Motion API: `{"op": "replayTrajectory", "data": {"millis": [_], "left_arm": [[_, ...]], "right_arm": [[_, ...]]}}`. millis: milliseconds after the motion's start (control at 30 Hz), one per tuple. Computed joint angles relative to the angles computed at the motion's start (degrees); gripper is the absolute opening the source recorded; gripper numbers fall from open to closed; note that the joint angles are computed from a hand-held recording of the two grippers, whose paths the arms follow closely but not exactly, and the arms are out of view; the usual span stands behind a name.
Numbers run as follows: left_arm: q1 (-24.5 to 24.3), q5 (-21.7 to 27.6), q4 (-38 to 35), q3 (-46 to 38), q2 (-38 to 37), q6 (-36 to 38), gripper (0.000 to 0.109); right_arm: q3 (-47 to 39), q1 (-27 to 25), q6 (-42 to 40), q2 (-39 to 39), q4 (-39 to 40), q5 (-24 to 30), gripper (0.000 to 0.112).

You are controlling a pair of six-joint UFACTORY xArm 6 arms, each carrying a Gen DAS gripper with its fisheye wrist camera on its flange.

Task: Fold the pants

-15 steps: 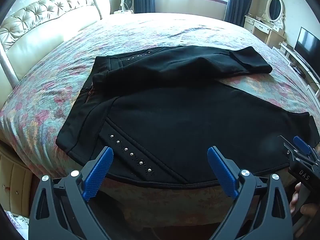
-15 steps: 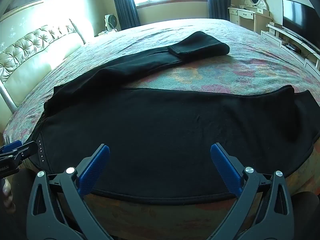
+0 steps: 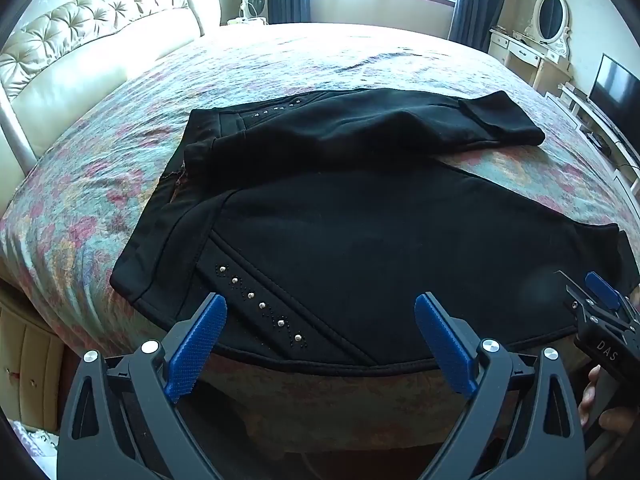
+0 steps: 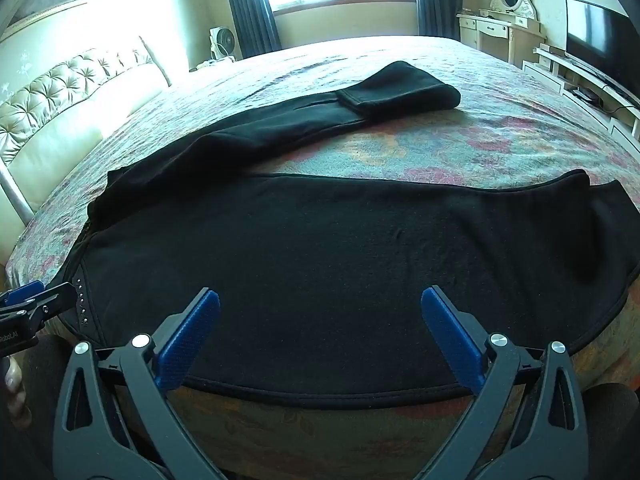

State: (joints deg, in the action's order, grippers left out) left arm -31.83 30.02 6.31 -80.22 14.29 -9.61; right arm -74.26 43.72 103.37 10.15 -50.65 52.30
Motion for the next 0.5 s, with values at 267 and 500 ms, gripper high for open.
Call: {"op": "replayTrajectory", "data": {"millis": [267, 500], "left_arm": [[0.2, 0.2, -0.1, 0.1, -0.1, 0.0, 0.094], [0.4, 0.6, 0.3, -0.2, 0.1, -0.7, 0.094]], "right_arm": [[-0.1, 0.0, 0.0, 0.0, 0.2, 0.0, 0.101], [0.2, 0.0, 0.4, -0.2, 0.3, -0.1, 0.101]]}}
